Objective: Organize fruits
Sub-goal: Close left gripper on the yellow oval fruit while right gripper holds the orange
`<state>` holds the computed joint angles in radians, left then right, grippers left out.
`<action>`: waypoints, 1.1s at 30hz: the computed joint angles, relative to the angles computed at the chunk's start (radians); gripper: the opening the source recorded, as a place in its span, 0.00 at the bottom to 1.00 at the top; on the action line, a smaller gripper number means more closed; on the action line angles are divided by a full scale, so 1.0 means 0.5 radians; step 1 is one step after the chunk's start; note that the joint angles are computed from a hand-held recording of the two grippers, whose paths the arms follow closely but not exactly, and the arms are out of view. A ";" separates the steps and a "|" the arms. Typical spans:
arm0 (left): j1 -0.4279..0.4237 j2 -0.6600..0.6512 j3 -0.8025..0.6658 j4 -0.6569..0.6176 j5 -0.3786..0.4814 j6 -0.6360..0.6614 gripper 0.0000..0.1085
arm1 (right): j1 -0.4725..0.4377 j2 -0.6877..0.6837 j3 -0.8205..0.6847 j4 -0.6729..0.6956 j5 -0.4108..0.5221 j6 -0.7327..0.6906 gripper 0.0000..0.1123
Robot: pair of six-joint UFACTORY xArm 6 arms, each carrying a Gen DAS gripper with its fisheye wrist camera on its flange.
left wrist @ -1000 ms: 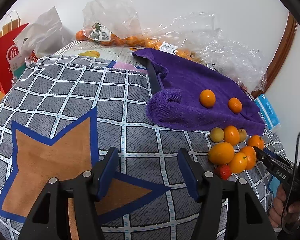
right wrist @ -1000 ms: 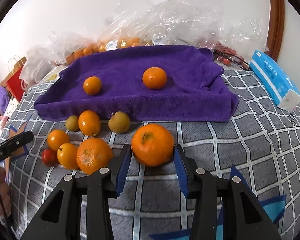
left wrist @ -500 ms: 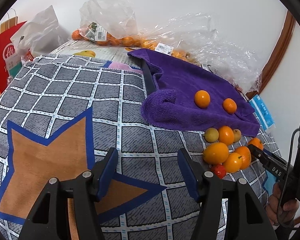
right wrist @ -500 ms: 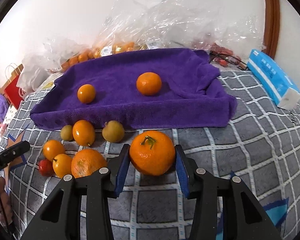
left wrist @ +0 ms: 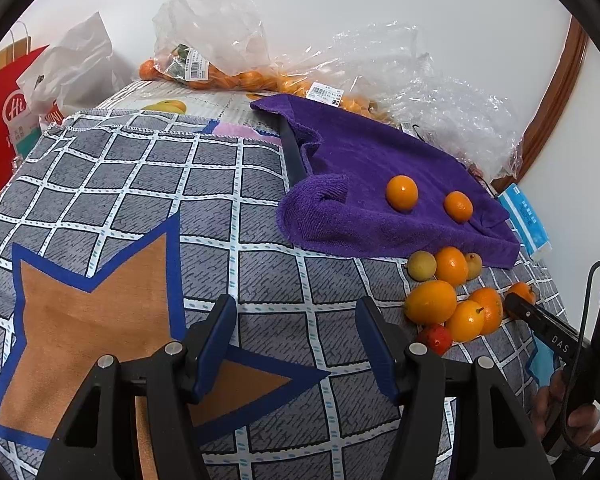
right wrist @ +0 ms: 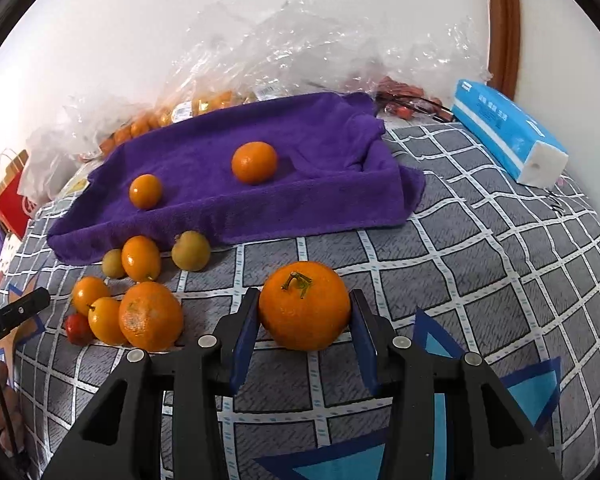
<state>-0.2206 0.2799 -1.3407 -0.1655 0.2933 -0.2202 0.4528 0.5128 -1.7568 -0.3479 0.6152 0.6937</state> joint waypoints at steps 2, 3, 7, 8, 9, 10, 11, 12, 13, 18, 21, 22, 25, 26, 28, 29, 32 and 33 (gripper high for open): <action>0.000 0.005 -0.008 0.040 0.010 -0.027 0.55 | 0.004 0.005 -0.001 0.016 -0.012 -0.032 0.39; 0.001 0.006 -0.010 0.051 0.013 -0.033 0.55 | 0.006 0.011 -0.012 0.018 -0.001 -0.040 0.39; 0.002 0.005 -0.006 -0.034 0.000 0.029 0.54 | 0.003 0.027 -0.024 0.100 -0.012 -0.092 0.39; 0.002 0.005 -0.005 -0.047 -0.001 0.039 0.54 | 0.003 0.026 -0.023 0.105 -0.016 -0.102 0.39; 0.003 0.004 -0.005 -0.050 -0.002 0.039 0.54 | 0.005 0.029 -0.031 0.106 -0.008 -0.117 0.39; 0.003 0.006 -0.010 -0.042 0.005 0.034 0.54 | 0.010 0.039 -0.051 0.107 0.013 -0.143 0.39; 0.005 0.006 -0.016 -0.027 0.023 0.033 0.55 | 0.014 0.042 -0.054 0.115 0.011 -0.171 0.39; 0.007 0.003 -0.018 -0.040 0.039 0.055 0.54 | 0.016 0.039 -0.050 0.118 0.004 -0.187 0.39; 0.007 -0.002 -0.024 -0.071 0.064 0.082 0.54 | 0.018 0.030 -0.040 0.107 -0.004 -0.194 0.39; -0.038 -0.062 -0.025 -0.539 0.152 0.393 0.54 | 0.003 -0.047 0.072 0.124 -0.076 -0.251 0.39; -0.092 -0.030 -0.108 -0.595 0.198 0.447 0.55 | -0.013 -0.104 0.155 -0.001 -0.137 -0.162 0.39; -0.107 -0.008 -0.153 -0.588 0.231 0.449 0.55 | -0.019 -0.126 0.184 -0.041 -0.145 -0.132 0.39; -0.147 0.062 -0.285 -0.562 0.296 0.421 0.55 | -0.033 -0.198 0.282 -0.068 -0.187 -0.109 0.39; -0.157 0.086 -0.320 -0.566 0.296 0.405 0.55 | -0.040 -0.222 0.321 -0.054 -0.215 -0.120 0.39; -0.166 0.123 -0.367 -0.569 0.298 0.379 0.54 | -0.045 -0.250 0.370 -0.066 -0.246 -0.115 0.39; -0.170 0.158 -0.411 -0.564 0.318 0.358 0.53 | -0.044 -0.252 0.375 -0.060 -0.243 -0.129 0.39; -0.166 0.246 -0.525 -0.573 0.384 0.320 0.53 | -0.050 -0.263 0.403 -0.003 -0.292 -0.167 0.39; -0.164 0.276 -0.561 -0.567 0.403 0.300 0.52 | -0.051 -0.267 0.413 0.020 -0.311 -0.181 0.39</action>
